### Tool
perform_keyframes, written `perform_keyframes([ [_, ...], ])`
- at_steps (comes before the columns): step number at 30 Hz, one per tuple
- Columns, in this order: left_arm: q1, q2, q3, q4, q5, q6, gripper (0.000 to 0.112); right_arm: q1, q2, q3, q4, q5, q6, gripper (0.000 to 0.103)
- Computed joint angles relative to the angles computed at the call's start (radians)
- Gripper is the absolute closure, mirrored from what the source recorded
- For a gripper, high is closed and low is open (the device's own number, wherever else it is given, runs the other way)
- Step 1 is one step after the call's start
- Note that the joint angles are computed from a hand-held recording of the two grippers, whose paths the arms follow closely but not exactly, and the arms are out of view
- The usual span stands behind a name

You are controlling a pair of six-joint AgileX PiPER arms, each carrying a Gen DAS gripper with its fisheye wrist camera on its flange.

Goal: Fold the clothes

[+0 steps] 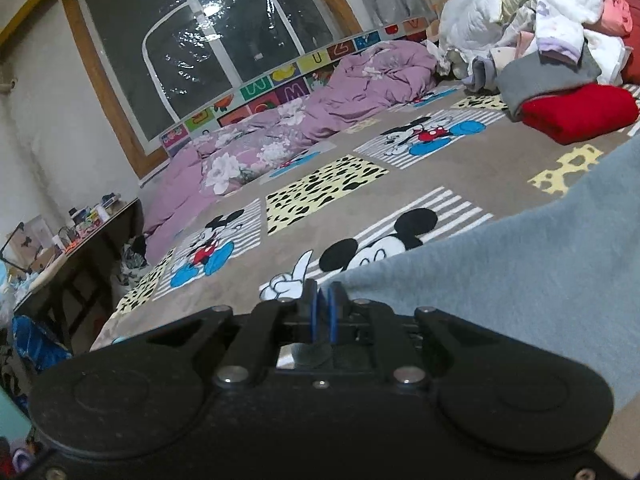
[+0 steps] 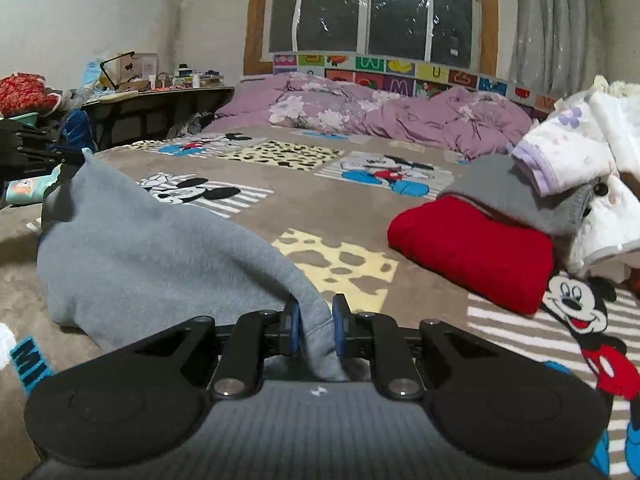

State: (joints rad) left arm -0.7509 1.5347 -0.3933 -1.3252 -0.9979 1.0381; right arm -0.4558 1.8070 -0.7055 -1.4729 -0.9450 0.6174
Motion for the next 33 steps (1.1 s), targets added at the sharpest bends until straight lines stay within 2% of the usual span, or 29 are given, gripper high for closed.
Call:
perform_keyframes([
  [9,0.141,0.093,-0.060,0.150,0.046,-0.065,0.107,0.015,0.064,-0.083,-0.019,0.016,0.132,0.085],
  [12,0.194,0.133,-0.072,0.176,0.096,-0.089,0.107,0.027,0.106,-0.122,-0.022,0.022,0.203,0.085],
  [14,0.212,0.160,-0.089,0.163,0.120,-0.081,0.107,0.049,0.122,-0.138,-0.017,0.057,0.225,0.079],
  [16,0.219,0.194,-0.109,0.141,0.125,-0.074,0.103,0.070,0.144,-0.153,-0.011,0.096,0.249,0.064],
  [17,0.223,0.210,-0.120,0.130,0.128,-0.070,0.100,0.070,0.153,-0.154,0.002,0.101,0.254,0.060],
  [19,0.216,0.235,-0.127,0.130,0.109,-0.097,0.100,0.068,0.165,-0.154,0.024,0.109,0.255,0.046],
  [21,0.207,0.253,-0.135,0.132,0.091,-0.119,0.100,0.065,0.171,-0.150,0.039,0.106,0.247,0.046],
  [24,0.212,0.238,-0.139,0.130,0.120,-0.114,0.100,0.061,0.166,-0.138,0.034,0.091,0.223,0.056],
  [25,0.228,0.204,-0.129,0.143,0.152,-0.126,0.098,0.060,0.159,-0.127,0.044,0.089,0.205,0.056],
  [27,0.300,0.094,-0.076,0.250,0.253,-0.233,0.073,0.056,0.150,-0.115,0.053,0.090,0.194,0.052],
  [28,0.321,0.060,-0.055,0.283,0.269,-0.272,0.061,0.052,0.152,-0.115,0.057,0.085,0.193,0.051],
  [30,0.404,-0.028,-0.015,0.367,0.345,-0.356,0.061,0.041,0.161,-0.120,0.050,0.072,0.205,0.050],
  [33,0.469,-0.070,-0.002,0.466,0.444,-0.420,0.061,0.031,0.161,-0.114,0.049,0.056,0.198,0.050],
])
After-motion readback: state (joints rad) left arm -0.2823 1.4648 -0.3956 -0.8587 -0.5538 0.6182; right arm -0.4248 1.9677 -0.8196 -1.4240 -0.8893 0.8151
